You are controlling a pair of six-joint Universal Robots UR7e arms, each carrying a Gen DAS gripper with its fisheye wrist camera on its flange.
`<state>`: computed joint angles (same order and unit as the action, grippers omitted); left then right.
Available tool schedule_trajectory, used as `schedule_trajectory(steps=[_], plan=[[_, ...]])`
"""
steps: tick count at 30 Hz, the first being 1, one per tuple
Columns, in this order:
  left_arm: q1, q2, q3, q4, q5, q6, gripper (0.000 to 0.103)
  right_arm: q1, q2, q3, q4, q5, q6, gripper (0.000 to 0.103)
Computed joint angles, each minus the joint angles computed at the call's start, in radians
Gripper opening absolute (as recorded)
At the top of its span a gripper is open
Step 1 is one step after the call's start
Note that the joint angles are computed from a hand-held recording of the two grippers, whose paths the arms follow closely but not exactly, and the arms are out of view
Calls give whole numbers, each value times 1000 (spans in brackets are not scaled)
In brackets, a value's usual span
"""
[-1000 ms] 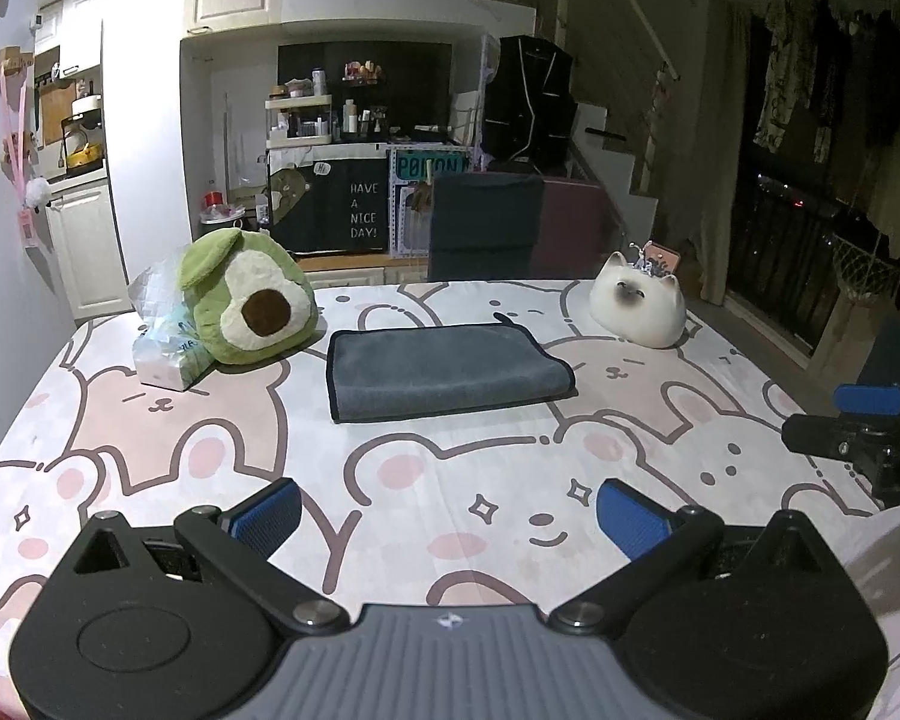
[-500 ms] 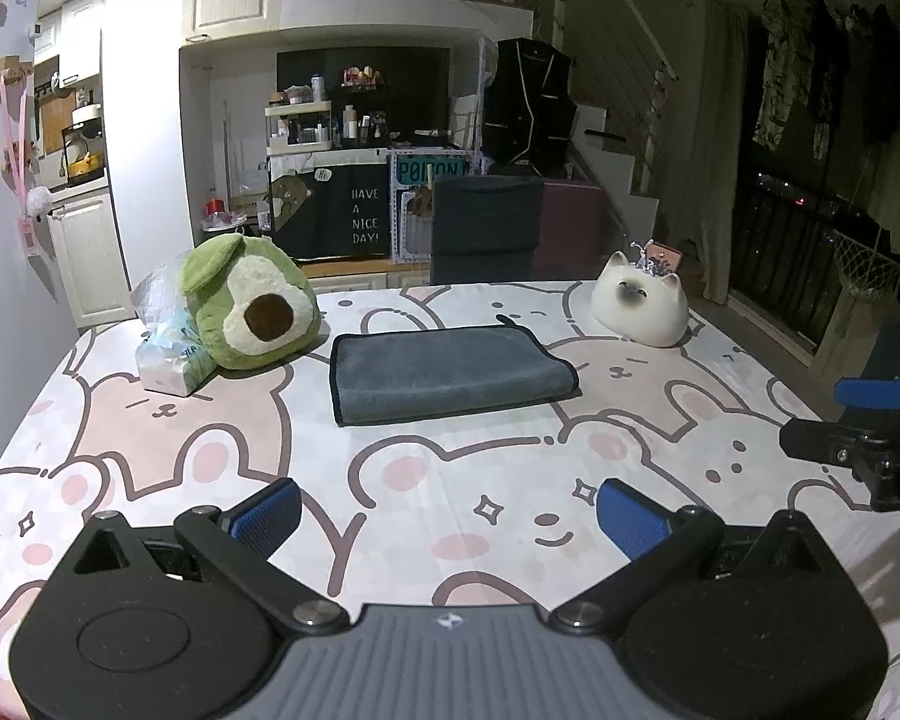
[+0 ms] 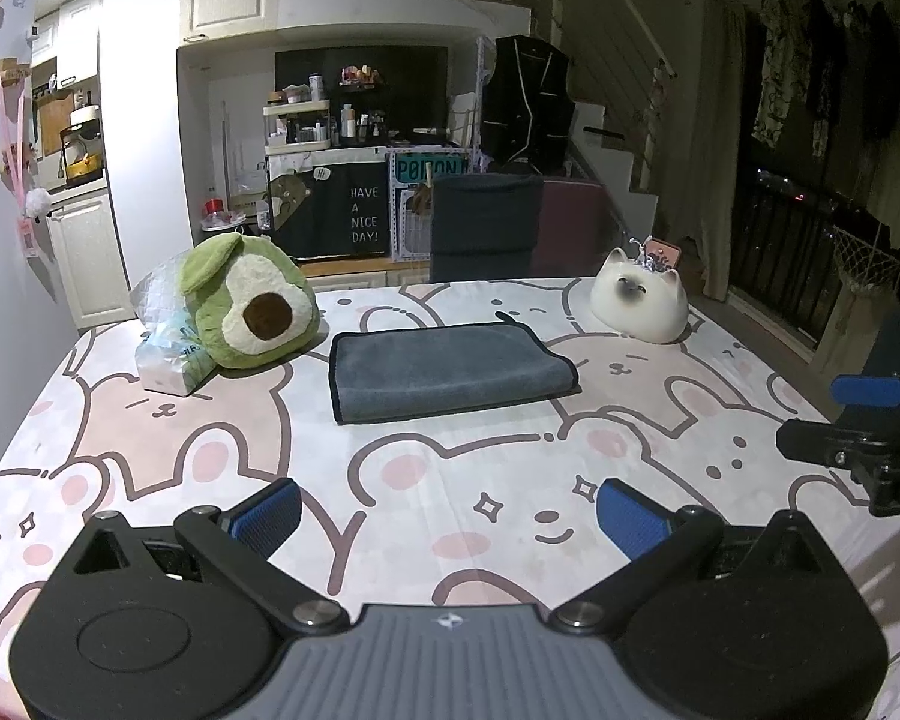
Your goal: Fold towel
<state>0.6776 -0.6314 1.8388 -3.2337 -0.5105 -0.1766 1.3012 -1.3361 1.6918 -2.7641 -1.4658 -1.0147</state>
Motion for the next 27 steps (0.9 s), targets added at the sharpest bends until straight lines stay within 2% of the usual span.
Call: schedule_trajectory(steps=[27], plan=[[-1, 0, 1, -1, -3, -6, 103, 0, 1, 2, 2, 0, -1, 103]])
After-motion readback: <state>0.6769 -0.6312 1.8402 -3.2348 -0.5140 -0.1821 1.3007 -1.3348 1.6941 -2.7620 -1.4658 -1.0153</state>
